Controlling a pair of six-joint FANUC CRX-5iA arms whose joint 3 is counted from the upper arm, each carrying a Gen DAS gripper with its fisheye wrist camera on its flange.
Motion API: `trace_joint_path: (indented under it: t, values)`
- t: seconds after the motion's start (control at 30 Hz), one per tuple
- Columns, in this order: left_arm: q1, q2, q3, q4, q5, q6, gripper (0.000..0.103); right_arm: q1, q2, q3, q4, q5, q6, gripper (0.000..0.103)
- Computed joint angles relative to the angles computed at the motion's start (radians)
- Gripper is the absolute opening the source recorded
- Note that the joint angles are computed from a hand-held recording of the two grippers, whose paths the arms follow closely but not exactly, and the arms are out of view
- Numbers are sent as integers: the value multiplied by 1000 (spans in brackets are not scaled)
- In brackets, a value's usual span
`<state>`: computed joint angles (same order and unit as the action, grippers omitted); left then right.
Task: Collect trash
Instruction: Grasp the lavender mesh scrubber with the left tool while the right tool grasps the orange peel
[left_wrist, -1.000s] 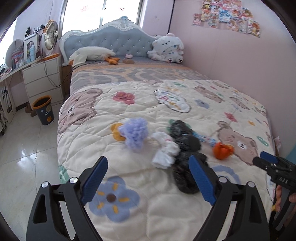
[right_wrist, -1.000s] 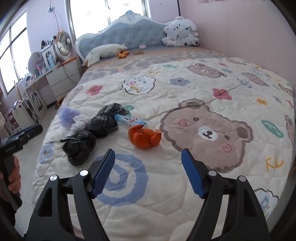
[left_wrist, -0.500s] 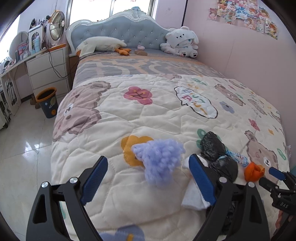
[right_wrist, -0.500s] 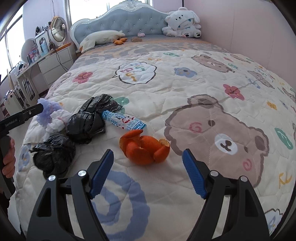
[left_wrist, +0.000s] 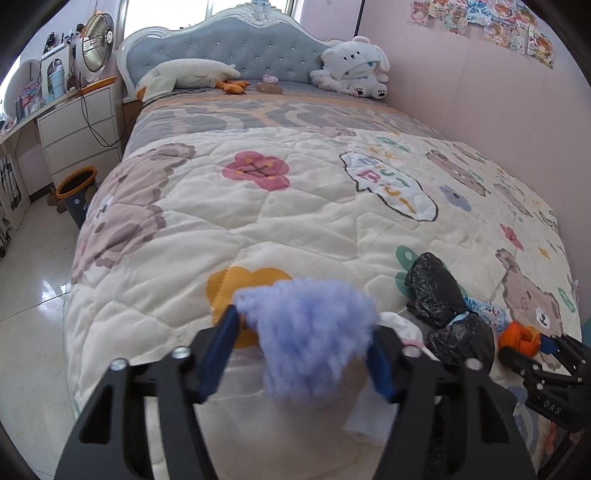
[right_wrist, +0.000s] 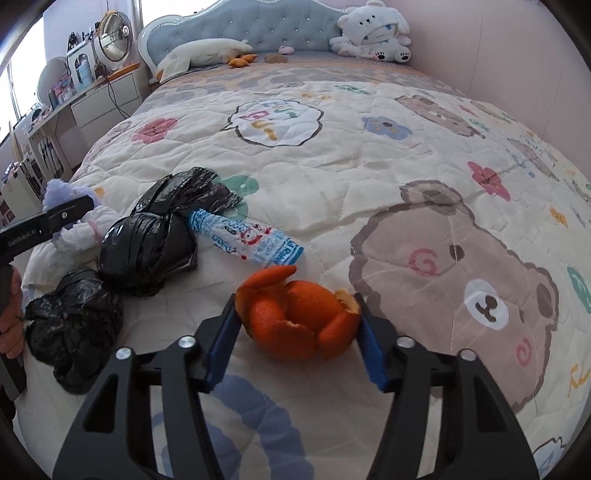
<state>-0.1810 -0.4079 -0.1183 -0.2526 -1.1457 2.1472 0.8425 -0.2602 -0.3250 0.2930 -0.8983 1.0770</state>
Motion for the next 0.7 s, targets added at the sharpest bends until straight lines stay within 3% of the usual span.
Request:
trace_joint_path:
  t: [0.3,0.7]
  values:
    - [44,-42,-62,64,70,-28,45,26,2,-20,76,25,-51,37]
    - [35,-95,-73,62,75,-16,43,50,-52,-55,111,10,-98,34]
